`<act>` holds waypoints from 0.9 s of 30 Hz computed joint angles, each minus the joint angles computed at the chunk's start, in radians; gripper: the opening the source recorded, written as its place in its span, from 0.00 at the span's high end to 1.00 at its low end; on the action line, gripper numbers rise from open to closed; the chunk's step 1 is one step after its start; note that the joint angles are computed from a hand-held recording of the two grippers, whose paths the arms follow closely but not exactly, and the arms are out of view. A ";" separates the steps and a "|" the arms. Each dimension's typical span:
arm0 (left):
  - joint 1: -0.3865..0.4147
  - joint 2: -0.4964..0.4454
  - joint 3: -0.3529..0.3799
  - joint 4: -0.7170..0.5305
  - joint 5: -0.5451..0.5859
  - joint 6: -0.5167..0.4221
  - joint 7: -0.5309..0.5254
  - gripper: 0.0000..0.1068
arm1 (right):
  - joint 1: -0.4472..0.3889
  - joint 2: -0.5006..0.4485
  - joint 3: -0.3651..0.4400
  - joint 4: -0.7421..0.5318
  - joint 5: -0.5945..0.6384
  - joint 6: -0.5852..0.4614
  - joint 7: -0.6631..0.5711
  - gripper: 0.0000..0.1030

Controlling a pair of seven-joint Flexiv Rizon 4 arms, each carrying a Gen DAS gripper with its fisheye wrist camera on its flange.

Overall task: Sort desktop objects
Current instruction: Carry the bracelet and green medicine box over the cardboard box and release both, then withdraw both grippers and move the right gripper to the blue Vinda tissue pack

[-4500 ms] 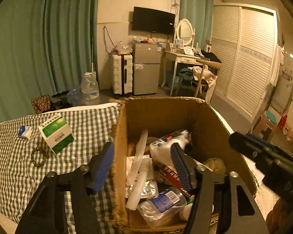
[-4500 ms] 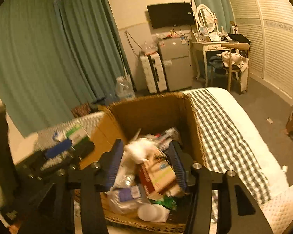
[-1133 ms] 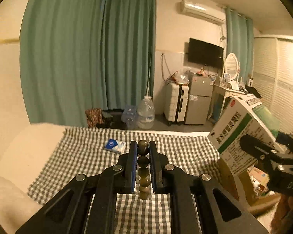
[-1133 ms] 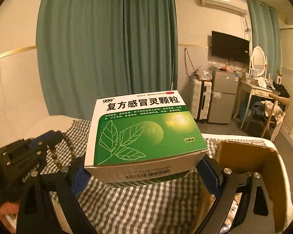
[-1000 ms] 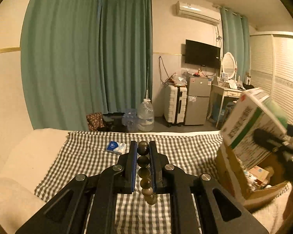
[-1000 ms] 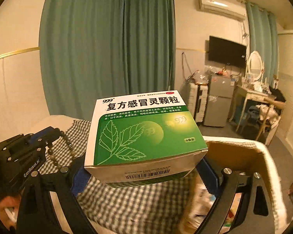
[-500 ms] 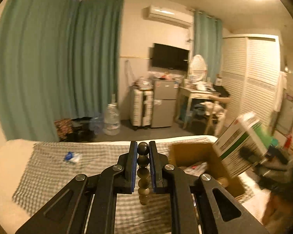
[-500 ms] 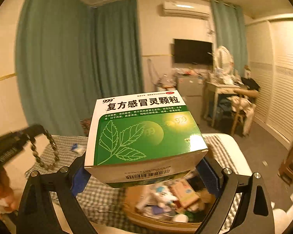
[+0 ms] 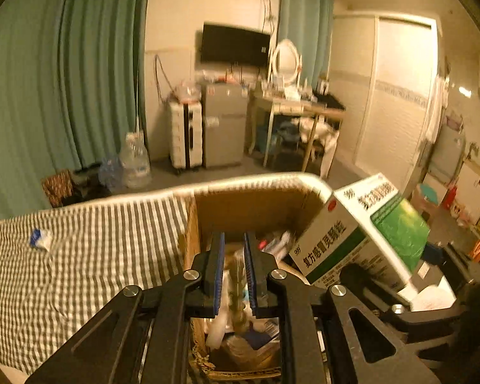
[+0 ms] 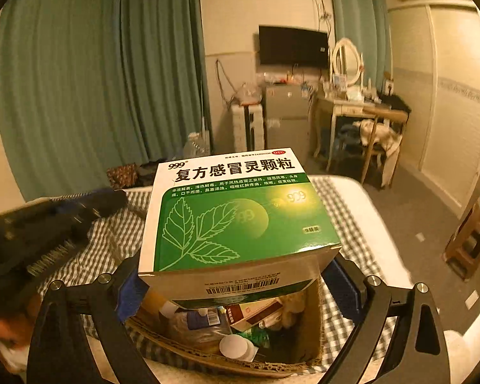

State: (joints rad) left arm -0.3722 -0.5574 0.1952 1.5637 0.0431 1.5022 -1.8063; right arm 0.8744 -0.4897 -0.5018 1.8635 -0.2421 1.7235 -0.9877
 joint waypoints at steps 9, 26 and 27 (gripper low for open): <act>0.007 0.022 0.031 0.079 -0.017 0.055 -0.055 0.41 | 0.134 -0.022 -0.179 0.026 0.008 0.045 0.082 0.01; -0.081 0.227 0.454 0.285 0.163 0.068 -0.179 0.05 | 0.165 -0.077 -0.039 -0.189 0.206 0.065 -0.040 0.00; -0.087 0.242 0.493 0.298 0.201 0.070 -0.193 0.04 | 0.152 -0.090 -0.015 -0.215 0.199 0.042 -0.022 0.00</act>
State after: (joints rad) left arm -0.4589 -0.3155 0.6881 1.8616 0.2445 1.5721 -1.9998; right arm 1.0265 -0.5793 -0.5172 1.6481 -0.0433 1.7655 -1.0100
